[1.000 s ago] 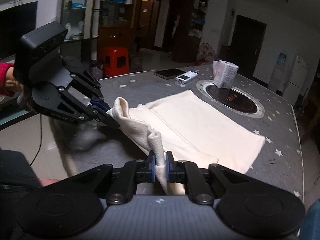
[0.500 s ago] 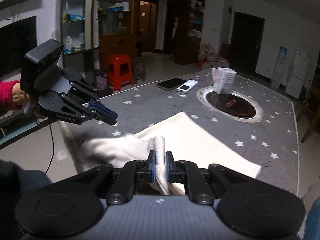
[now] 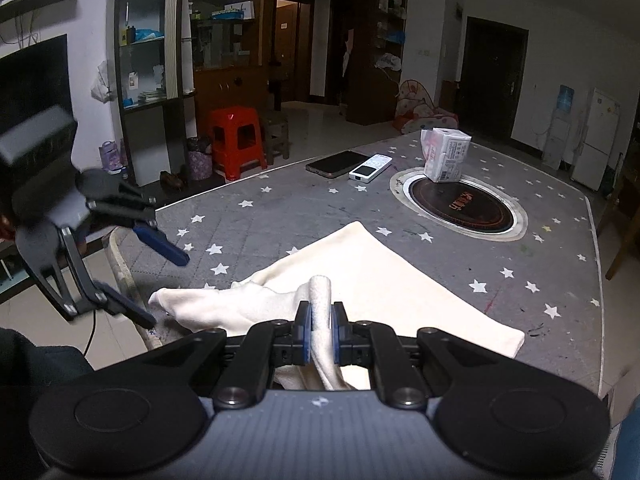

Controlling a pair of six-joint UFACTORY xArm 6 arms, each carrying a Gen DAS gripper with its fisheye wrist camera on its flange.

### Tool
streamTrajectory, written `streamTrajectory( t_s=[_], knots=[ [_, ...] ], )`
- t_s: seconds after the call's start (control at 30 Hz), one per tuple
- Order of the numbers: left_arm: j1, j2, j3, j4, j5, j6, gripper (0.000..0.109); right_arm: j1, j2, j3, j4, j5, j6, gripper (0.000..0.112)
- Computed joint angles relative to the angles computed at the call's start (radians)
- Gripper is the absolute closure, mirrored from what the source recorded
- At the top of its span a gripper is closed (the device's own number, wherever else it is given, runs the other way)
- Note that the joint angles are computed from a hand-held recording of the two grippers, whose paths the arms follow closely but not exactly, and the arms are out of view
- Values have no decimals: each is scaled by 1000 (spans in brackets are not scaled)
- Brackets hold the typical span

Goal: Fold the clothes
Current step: 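Lift the hem with both grippers and fold it over toward the collar, then lay the folded hem down and open both grippers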

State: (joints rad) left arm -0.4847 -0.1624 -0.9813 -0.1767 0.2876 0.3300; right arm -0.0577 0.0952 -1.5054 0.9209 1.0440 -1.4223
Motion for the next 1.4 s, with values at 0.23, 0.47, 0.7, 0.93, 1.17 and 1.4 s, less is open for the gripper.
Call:
streamTrajectory(
  t_s=[0.23, 0.47, 0.7, 0.93, 1.17, 1.4],
  knots=[
    [16, 40, 30, 360, -44, -259, 97, -15, -41, 54, 33, -11, -27, 104],
    [0, -63, 74, 196, -54, -152, 101, -57, -119, 113, 63, 38, -72, 104],
    [57, 42, -84, 116, -45, -102, 101, -34, -2, -46, 53, 3, -10, 104],
    [129, 338, -409, 209, 39, -247, 100, 44, 350, -441, -39, -113, 211, 104],
    [161, 532, -583, 384, 107, -512, 94, 92, 676, -757, -260, -178, 583, 101],
    [174, 519, -573, 466, 98, -616, 82, 68, 588, -638, -215, -185, 555, 99]
  ],
)
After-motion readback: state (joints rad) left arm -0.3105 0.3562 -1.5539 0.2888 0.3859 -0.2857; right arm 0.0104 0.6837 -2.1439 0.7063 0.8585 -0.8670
